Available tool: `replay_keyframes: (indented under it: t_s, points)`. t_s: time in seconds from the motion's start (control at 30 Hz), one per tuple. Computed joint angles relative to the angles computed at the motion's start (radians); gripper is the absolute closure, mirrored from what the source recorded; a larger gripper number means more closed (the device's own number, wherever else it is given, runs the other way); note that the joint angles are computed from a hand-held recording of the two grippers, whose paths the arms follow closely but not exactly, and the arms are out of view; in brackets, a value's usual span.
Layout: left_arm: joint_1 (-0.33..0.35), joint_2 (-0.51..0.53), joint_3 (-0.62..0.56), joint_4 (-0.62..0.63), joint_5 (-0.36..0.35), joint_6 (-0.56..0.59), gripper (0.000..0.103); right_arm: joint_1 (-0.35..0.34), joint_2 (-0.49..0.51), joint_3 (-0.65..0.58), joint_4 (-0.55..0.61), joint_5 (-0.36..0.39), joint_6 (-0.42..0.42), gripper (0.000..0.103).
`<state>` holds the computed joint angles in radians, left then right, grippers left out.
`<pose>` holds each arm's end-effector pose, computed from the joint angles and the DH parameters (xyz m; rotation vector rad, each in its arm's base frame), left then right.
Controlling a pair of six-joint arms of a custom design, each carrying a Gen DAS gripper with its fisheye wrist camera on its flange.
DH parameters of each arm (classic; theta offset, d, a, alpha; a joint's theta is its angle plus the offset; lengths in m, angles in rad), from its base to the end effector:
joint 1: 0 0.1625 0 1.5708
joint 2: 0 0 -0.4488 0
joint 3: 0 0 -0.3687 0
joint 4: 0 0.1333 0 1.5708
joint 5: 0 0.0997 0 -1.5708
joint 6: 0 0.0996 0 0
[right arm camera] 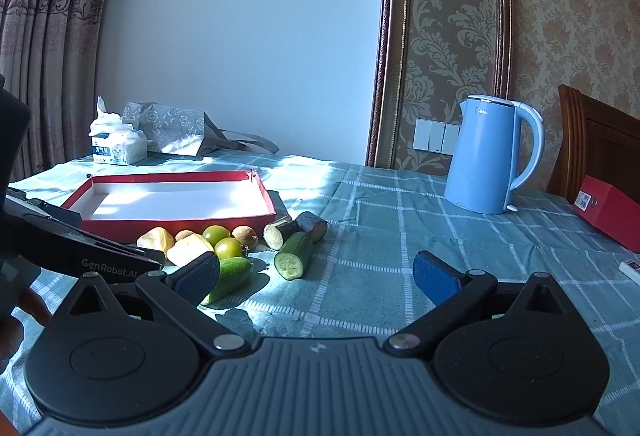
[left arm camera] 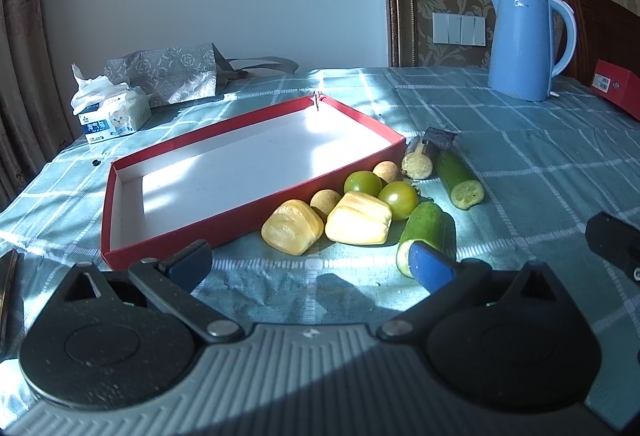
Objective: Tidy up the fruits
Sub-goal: 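Move the left tool to the green cucumber chunk and close on it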
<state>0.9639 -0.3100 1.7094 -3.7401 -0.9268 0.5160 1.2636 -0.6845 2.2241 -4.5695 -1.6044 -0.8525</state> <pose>-0.1935 -0.6172 -0.0517 0.9869 2.1686 -0.9914 -0.0180 -0.4866 0.1657 0.4860 -1.8445 1.4090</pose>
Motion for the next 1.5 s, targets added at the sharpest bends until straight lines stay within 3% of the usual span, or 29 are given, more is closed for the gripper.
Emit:
replay_keyframes:
  t_s: [0.43, 0.5, 0.63, 0.7, 0.73, 0.87, 1.13, 1.23, 1.3, 1.5]
  points:
    - [-0.005, 0.016, -0.017, 0.055, -0.073, 0.022, 0.002, -0.031, -0.033, -0.005, 0.048, 0.005, 0.037, 0.000]
    - [-0.004, 0.019, -0.023, 0.070, -0.083, 0.022, 0.015, -0.036, -0.037, -0.004, 0.047, 0.008, 0.044, 0.000]
    - [-0.004, 0.027, -0.038, 0.118, -0.093, 0.024, 0.026, -0.046, -0.037, -0.010, 0.034, 0.002, 0.046, 0.000]
    - [-0.006, 0.036, -0.049, 0.129, -0.087, 0.035, 0.041, -0.055, -0.042, -0.009, 0.039, 0.007, 0.059, 0.000]
    - [-0.006, 0.038, -0.055, 0.139, -0.088, 0.035, 0.043, -0.058, -0.043, -0.009, 0.041, 0.007, 0.063, 0.000]
    - [-0.006, 0.052, -0.074, 0.130, -0.078, 0.054, 0.045, -0.070, -0.046, -0.008, 0.046, 0.016, 0.068, 0.000]
    - [-0.001, 0.058, -0.111, 0.240, -0.099, 0.042, 0.045, -0.094, -0.052, -0.008, 0.060, 0.044, 0.093, 0.000]
    - [0.000, 0.063, -0.129, 0.289, -0.110, 0.035, 0.049, -0.099, -0.055, -0.011, 0.071, 0.046, 0.101, 0.000]
    - [0.000, 0.076, -0.149, 0.307, -0.098, 0.029, 0.061, -0.104, -0.058, -0.011, 0.073, 0.051, 0.107, 0.000]
    - [0.015, 0.069, -0.178, 0.366, -0.131, -0.013, 0.071, -0.116, -0.063, -0.011, 0.074, 0.060, 0.118, 0.000]
